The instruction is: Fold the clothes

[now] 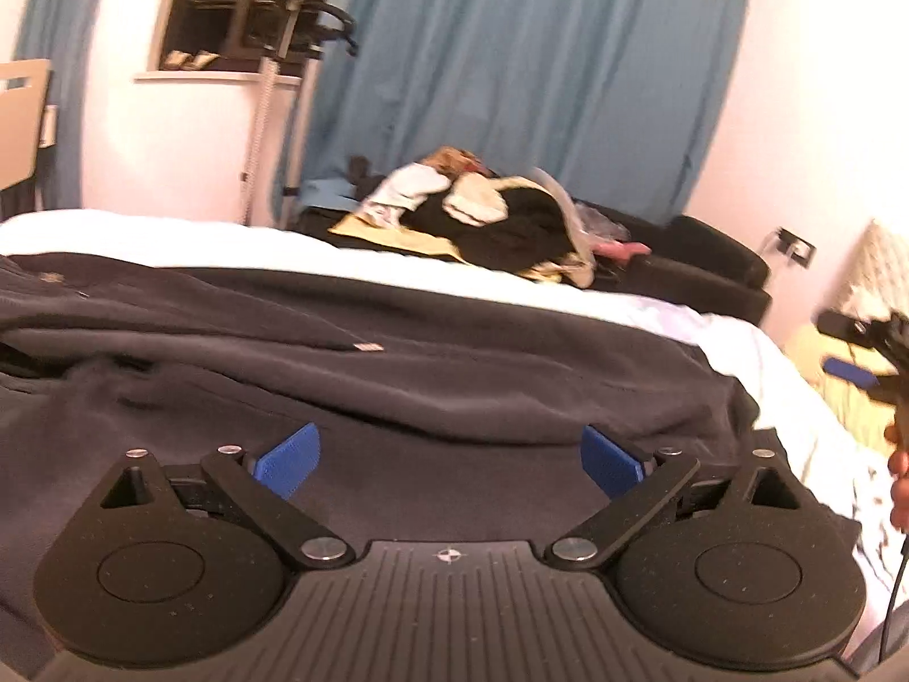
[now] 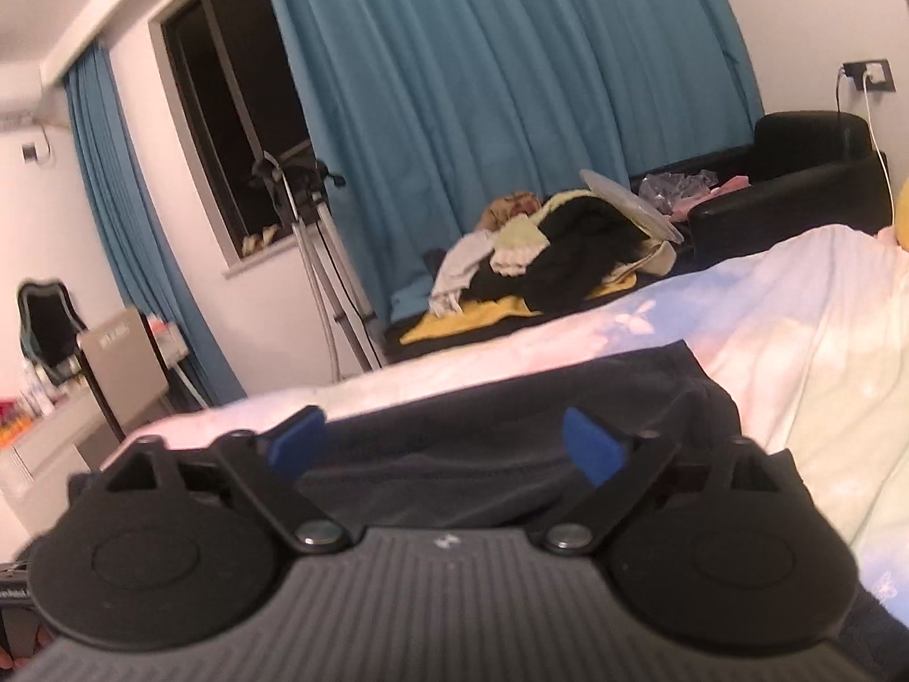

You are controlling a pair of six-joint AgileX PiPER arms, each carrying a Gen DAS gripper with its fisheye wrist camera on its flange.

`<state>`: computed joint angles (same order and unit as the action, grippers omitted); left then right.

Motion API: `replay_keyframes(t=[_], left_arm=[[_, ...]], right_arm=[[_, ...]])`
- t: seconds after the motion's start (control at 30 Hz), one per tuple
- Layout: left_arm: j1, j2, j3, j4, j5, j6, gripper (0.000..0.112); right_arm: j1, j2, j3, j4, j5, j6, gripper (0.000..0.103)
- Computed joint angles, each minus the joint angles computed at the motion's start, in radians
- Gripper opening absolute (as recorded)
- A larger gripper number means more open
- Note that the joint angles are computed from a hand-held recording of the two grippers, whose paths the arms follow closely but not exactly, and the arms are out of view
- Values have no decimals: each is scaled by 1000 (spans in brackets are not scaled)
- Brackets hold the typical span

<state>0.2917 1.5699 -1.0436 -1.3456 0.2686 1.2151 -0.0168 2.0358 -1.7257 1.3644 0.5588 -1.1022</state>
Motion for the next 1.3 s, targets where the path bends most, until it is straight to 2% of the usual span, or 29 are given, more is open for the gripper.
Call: replay_keyframes(t=[0.07,0.17,0.23,0.3,0.4,0.57,0.67,0.8,0.93,1.03,1.17,1.3], left_arm=[[40,-34,6,56,17,-46,100],[95,-83,10,229,14,-169,100],[161,-115,7,306,56,-230,100],[251,-140,-2,319,134,-241,100],[437,-152,-38,319,312,-255,102],[763,-71,-148,330,591,-311,102],[904,15,-207,348,659,-368,102],[1030,123,-251,355,716,-441,102],[1088,215,-256,341,759,-521,102],[1088,270,-257,326,776,-549,102],[1079,335,-271,275,836,-542,101],[1055,377,-284,260,846,-535,95]], right_arm=[[-3,-16,24,0,-18,5,103],[-9,-17,22,-42,-13,57,103],[-11,-24,30,-39,-18,53,103],[-13,-28,31,-33,-23,44,103],[-37,-56,70,11,-27,3,103],[-161,-81,94,19,39,64,103],[-274,-73,89,-61,129,173,103],[-384,-50,60,-238,263,342,103],[-451,-30,57,-325,387,429,103],[-480,6,56,-320,478,501,103],[-474,5,110,-307,494,560,103],[-452,1,134,-350,476,576,103]])
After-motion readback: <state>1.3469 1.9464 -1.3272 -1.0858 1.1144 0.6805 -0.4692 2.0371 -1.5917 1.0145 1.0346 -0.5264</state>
